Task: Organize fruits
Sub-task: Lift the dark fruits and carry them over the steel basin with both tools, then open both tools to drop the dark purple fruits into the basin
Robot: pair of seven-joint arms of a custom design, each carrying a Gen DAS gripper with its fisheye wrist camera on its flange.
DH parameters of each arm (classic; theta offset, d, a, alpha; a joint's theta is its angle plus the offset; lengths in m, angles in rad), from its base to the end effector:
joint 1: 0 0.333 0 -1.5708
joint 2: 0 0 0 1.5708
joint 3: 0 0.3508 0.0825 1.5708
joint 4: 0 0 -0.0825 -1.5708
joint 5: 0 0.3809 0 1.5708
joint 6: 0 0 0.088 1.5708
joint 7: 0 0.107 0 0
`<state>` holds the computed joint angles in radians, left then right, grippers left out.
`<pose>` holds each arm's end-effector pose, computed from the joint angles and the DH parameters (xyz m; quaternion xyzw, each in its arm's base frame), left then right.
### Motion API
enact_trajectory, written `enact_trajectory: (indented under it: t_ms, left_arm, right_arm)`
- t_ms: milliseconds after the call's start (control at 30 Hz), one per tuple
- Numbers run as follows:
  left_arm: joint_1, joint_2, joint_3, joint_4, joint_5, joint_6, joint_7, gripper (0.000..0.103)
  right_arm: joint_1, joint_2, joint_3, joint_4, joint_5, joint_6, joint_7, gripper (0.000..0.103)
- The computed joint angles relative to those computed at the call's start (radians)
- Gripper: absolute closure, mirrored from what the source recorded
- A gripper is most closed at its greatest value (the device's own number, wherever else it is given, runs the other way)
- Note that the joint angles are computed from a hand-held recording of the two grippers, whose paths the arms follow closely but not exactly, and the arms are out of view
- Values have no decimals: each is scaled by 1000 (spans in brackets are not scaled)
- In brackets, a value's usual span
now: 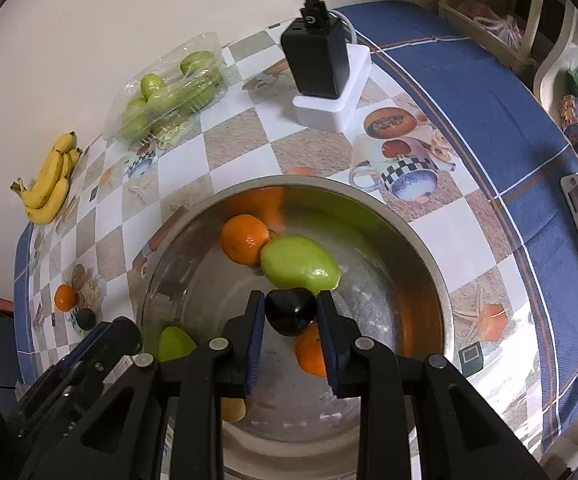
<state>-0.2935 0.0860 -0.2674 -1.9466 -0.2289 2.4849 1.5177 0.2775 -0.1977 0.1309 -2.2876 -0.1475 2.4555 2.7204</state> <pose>0.5242 -0.3223 0.5235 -0.5549 0.7952 -0.2440 0.0148 0.4616 0.2033 0.5065 -0.4395 0.8773 -0.0702 0.1793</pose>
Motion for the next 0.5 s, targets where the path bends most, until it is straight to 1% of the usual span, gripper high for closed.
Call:
enact_trajectory:
  t_ms: [133, 500]
  left_arm:
    - [-7, 14, -4, 3, 6, 18, 1, 77]
    - [-13, 42, -11, 15, 10, 26, -13, 76]
  right_arm:
    - [-2, -2, -3, -2, -2, -20, -5, 76]
    - [-2, 2, -7, -6, 22, -17, -23, 75]
